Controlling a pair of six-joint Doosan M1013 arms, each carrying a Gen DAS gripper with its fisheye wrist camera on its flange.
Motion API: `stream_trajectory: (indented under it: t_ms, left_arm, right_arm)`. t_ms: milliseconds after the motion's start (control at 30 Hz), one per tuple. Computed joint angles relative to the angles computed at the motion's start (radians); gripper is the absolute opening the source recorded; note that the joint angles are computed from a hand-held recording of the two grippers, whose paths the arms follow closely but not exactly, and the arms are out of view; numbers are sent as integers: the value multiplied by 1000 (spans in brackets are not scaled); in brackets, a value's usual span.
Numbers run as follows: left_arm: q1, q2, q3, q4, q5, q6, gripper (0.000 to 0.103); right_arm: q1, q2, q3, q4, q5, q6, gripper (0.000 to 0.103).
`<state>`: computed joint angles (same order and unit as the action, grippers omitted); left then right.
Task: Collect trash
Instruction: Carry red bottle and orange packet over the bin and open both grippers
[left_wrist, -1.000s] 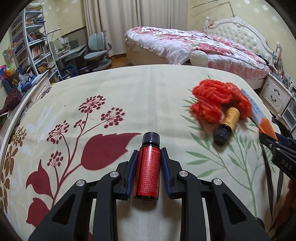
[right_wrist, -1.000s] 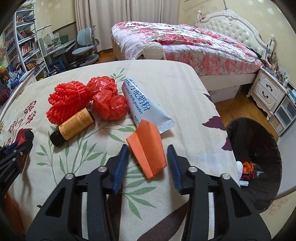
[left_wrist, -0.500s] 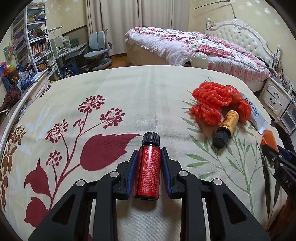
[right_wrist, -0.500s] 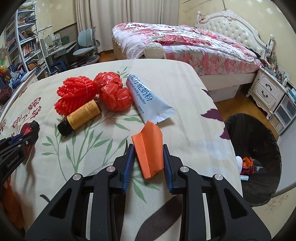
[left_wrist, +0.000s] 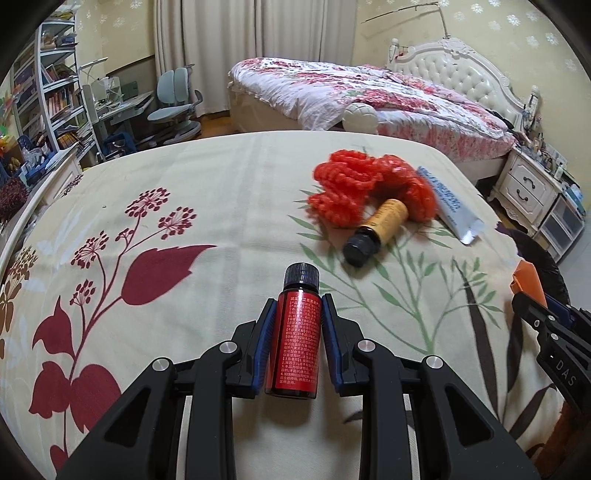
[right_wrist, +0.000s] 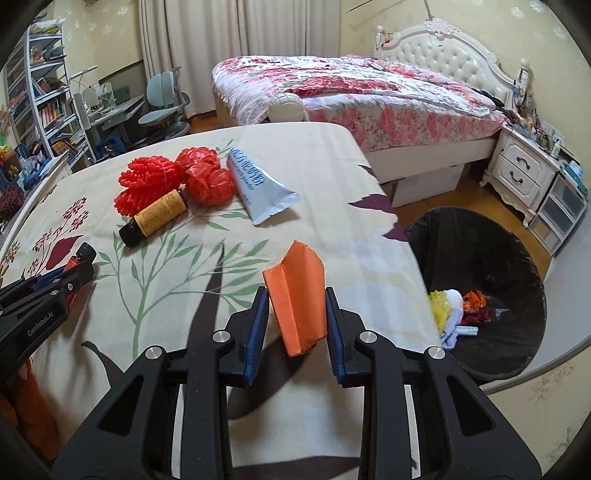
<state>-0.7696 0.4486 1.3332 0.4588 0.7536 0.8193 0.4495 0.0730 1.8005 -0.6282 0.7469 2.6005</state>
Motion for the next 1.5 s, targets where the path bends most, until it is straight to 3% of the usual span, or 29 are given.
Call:
stream_trajectory:
  t_ms: [333, 733, 1100, 1500]
  left_arm:
    - [-41, 19, -45, -38, -36, 76, 27]
    - [-101, 100, -175, -112, -54, 203, 27]
    - [-138, 214, -353, -190, 4, 336, 27]
    - [-165, 325, -523, -215, 79, 420, 27]
  right_arm:
    - [-32, -58, 52, -73, 24, 98, 29]
    - [-122, -113, 102, -149, 69, 185, 29]
    - [-214, -113, 119, -140, 62, 195, 29]
    - [-282, -98, 132, -111, 49, 186, 29]
